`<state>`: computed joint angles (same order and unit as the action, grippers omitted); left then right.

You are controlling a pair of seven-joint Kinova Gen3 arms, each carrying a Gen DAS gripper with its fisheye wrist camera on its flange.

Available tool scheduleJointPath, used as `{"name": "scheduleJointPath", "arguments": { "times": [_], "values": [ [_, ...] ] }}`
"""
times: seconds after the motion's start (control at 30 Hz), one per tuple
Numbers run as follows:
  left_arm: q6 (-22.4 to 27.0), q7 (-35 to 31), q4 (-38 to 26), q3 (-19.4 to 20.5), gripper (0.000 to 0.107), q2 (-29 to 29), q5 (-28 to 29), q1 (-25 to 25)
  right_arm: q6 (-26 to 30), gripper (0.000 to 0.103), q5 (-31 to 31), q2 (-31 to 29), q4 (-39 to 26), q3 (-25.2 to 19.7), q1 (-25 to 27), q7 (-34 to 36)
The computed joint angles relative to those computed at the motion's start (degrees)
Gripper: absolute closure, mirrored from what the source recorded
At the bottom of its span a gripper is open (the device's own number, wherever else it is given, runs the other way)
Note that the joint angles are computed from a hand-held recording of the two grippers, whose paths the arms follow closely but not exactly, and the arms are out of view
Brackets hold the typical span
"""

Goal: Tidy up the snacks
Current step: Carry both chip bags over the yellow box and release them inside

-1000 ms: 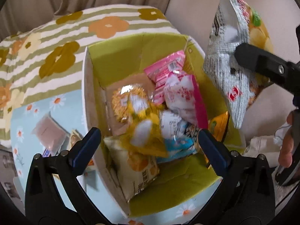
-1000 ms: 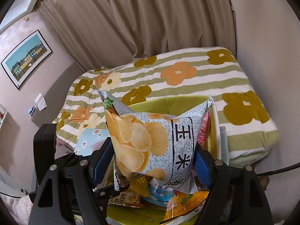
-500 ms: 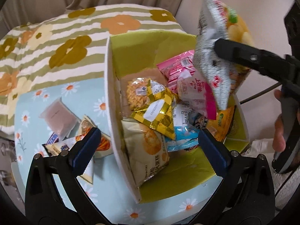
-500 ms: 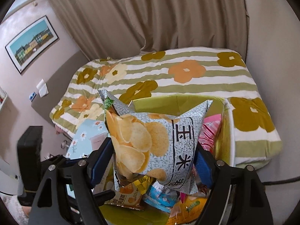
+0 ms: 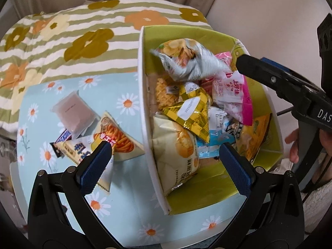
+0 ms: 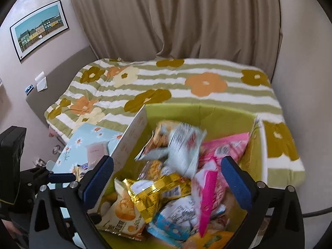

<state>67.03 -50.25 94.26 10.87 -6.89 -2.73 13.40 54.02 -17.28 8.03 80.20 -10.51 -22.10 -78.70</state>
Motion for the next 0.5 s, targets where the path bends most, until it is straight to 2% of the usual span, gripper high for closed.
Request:
{"name": "scheduleJointPath", "arguments": {
  "times": [0.17,0.3,0.5],
  "values": [
    [1.25,0.60,-0.04,0.17,0.005,-0.35,-0.79,-0.07,0.90,0.000,-2.14,0.04,-0.31,0.02,0.79,0.86],
    [2.42,0.44,-0.40,0.39,0.005,-1.40,-1.87,-0.13,3.87,0.000,-3.32,0.71,-2.42,0.08,1.10,0.46],
    [2.86,-1.89,0.62,-0.84,0.005,-5.25,-1.67,-1.72,2.68,0.000,0.50,-1.10,-2.68,-0.57,-1.86,-3.65]
  ]
}}
